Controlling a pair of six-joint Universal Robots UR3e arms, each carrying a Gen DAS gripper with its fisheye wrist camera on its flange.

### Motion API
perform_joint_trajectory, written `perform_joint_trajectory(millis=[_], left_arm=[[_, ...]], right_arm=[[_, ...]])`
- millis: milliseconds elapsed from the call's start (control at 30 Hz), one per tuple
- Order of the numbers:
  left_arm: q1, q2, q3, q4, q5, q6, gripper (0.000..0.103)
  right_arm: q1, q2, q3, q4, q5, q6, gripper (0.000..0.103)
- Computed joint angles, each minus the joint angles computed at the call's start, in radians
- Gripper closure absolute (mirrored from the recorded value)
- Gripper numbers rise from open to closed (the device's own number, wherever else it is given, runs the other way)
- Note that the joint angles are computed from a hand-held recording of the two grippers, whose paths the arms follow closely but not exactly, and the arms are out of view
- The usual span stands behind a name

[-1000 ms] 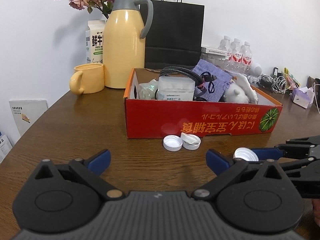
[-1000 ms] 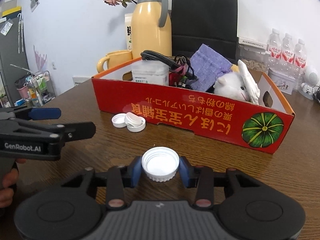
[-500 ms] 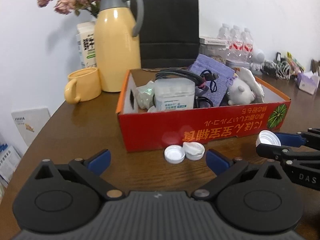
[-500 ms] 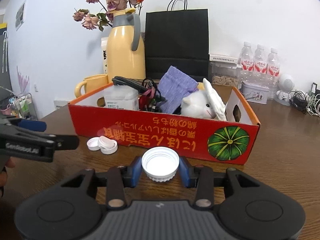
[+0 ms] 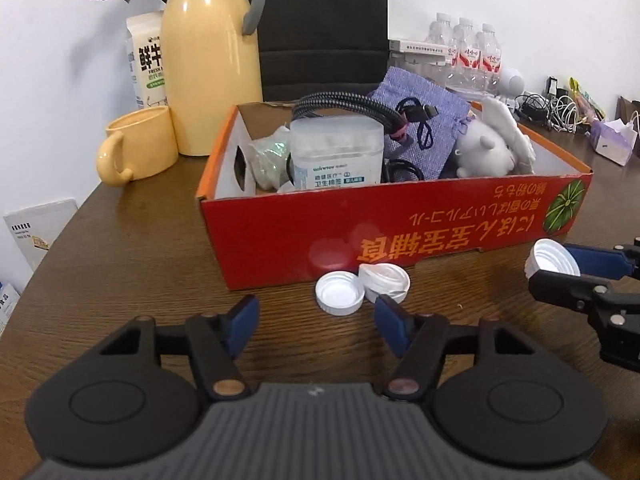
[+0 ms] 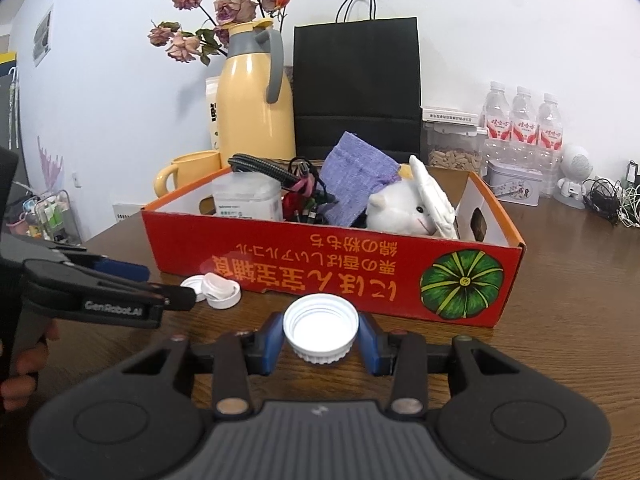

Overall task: Organize objects
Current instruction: 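Grasp a white cap with the left gripper while the right holds a large white cap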

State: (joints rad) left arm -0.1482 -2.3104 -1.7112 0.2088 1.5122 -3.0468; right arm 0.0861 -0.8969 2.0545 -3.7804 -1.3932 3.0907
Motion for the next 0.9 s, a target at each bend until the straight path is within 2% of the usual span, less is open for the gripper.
perform_joint_trajectory(millis=[33,133,200,300,633,900], left_arm=[[0.001,-0.006,0.009,-0.009,-0.004,0.0,0.039],[0.0,-0.022,0.034,-0.021,-0.005,-0.013,0.052],[0.004,-0.027,0.034,-0.006,-0.016,-0.023,0.074],[0.014,-0.031,0.025,0.017,-0.052,-0.027,0.075],[-0.005,-0.024,-0.041,0.14,-0.011,-0.038,0.075],[0.015,0.044,-0.15,0.264,-0.057,-0.09,0.075]], right_arm=[[0.0,0.0,0.001,-0.002,0.0,0.0,0.064],[0.001,0.0,0.002,-0.001,0.004,-0.003,0.064],[0.004,0.0,0.002,0.0,0.004,-0.006,0.064],[0.007,0.0,-0.005,0.013,0.004,-0.01,0.064],[0.008,-0.001,-0.002,0.012,0.003,-0.013,0.064],[0.007,-0.002,0.007,-0.019,-0.006,-0.008,0.064]])
